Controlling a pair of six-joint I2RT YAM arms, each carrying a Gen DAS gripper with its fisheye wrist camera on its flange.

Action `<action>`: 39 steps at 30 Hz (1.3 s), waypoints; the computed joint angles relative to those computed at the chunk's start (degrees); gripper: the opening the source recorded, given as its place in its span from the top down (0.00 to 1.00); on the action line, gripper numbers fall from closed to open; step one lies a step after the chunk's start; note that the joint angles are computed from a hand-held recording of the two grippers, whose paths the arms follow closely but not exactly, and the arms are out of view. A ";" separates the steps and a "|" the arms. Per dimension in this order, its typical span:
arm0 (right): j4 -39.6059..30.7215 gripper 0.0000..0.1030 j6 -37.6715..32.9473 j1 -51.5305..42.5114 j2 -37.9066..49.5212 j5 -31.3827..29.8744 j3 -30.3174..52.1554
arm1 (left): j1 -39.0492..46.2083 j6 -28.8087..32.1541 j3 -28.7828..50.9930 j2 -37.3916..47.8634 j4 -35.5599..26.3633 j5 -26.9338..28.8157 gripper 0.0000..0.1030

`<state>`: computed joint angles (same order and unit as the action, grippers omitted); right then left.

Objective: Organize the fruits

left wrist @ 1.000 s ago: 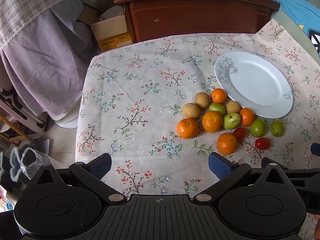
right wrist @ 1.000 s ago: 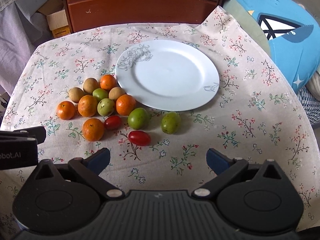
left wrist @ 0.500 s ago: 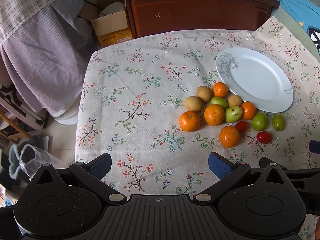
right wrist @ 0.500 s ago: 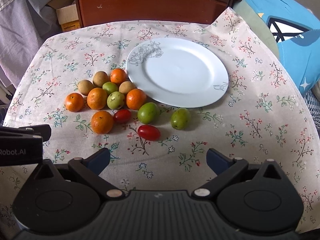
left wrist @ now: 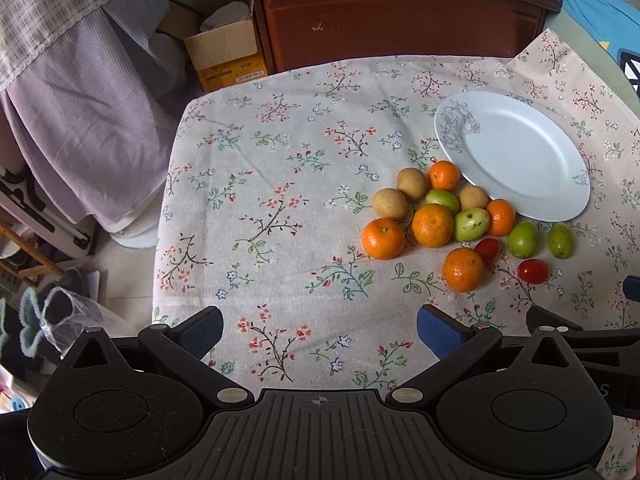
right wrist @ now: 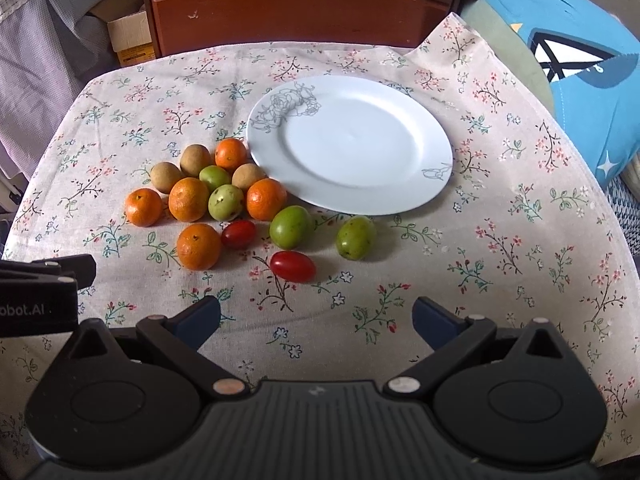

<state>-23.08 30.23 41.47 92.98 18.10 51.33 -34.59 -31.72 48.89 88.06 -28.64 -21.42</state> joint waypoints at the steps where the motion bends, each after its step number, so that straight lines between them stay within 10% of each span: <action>1: 0.00 0.01 0.03 -0.06 0.03 -0.02 0.01 | -0.11 -0.01 -0.06 0.00 0.05 -0.09 0.00; 39: 0.67 0.02 -0.21 -0.19 -0.47 0.21 -0.65 | -0.48 0.22 -0.07 1.66 0.39 -0.56 0.00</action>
<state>-22.41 30.02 41.28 92.51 18.31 50.68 -35.06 -31.50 48.82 89.72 -28.25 -21.98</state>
